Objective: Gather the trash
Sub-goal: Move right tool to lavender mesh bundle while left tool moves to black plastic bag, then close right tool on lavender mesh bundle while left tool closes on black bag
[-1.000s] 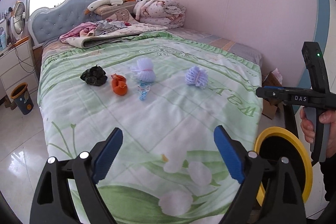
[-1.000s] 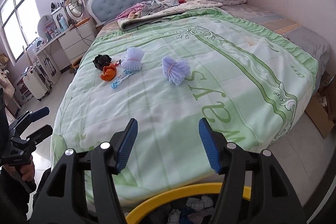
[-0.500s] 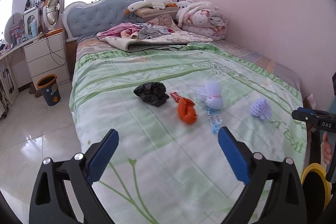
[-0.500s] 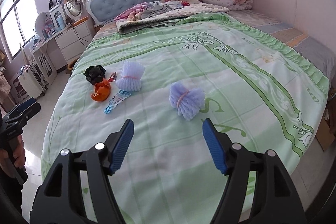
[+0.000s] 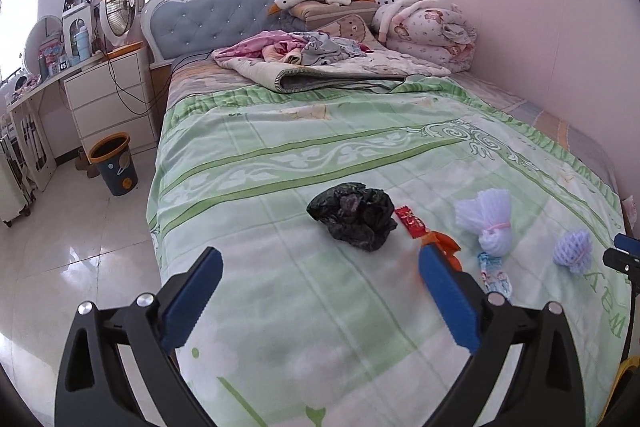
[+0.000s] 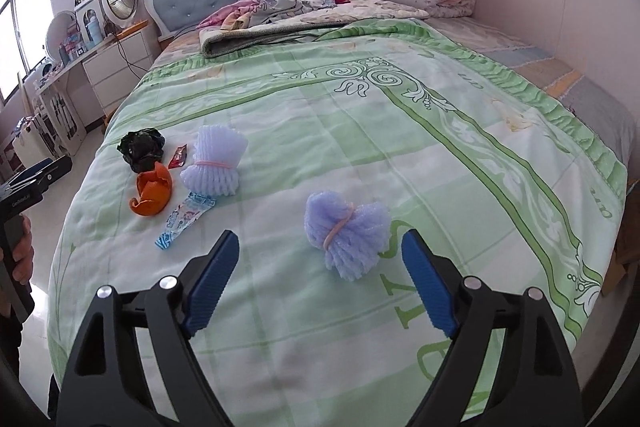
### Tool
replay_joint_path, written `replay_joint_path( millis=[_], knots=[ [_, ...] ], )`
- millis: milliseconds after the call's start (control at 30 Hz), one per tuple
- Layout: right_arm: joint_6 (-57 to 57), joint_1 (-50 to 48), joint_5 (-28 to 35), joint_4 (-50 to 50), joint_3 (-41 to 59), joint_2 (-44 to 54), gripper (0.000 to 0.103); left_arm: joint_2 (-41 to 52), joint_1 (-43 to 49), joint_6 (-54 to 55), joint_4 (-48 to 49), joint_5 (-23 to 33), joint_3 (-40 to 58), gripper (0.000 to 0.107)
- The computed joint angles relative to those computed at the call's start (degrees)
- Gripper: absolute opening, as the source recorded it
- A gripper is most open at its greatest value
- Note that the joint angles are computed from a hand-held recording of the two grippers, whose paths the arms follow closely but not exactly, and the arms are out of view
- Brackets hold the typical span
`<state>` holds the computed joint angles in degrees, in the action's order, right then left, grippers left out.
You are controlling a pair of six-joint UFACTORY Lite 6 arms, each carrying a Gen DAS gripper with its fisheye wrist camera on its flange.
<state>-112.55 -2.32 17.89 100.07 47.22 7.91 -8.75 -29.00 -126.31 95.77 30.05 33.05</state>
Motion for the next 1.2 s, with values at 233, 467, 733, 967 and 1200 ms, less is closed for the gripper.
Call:
replay_joint_path(
  millis=[233, 467, 733, 967, 1200],
  knots=[
    [-6.55, 1.89, -3.45, 9.81, 6.05, 7.33, 0.09, 10.71, 5.46, -3.62, 6.82, -1.57, 8.44, 0.095],
    [-15.37, 4.92, -6.82, 20.23, 10.73, 13.25, 0.093, 21.19, 8.85, -4.06, 9.12, -2.15, 17.85, 0.095],
    [-18.02, 7.05, -9.5, 24.8, 16.95, 19.86, 0.093, 30.28, 9.84, -3.22, 10.06, -3.35, 25.4, 0.095],
    [-22.84, 8.25, -10.86, 30.14, 20.36, 24.02, 0.091, 34.13, 11.34, -7.59, 15.12, -7.8, 28.66, 0.094],
    [-15.66, 9.65, -12.65, 22.04, 23.02, 27.65, 0.062, 35.99, 12.71, -18.79, 28.57, -14.78, 29.62, 0.059]
  ],
)
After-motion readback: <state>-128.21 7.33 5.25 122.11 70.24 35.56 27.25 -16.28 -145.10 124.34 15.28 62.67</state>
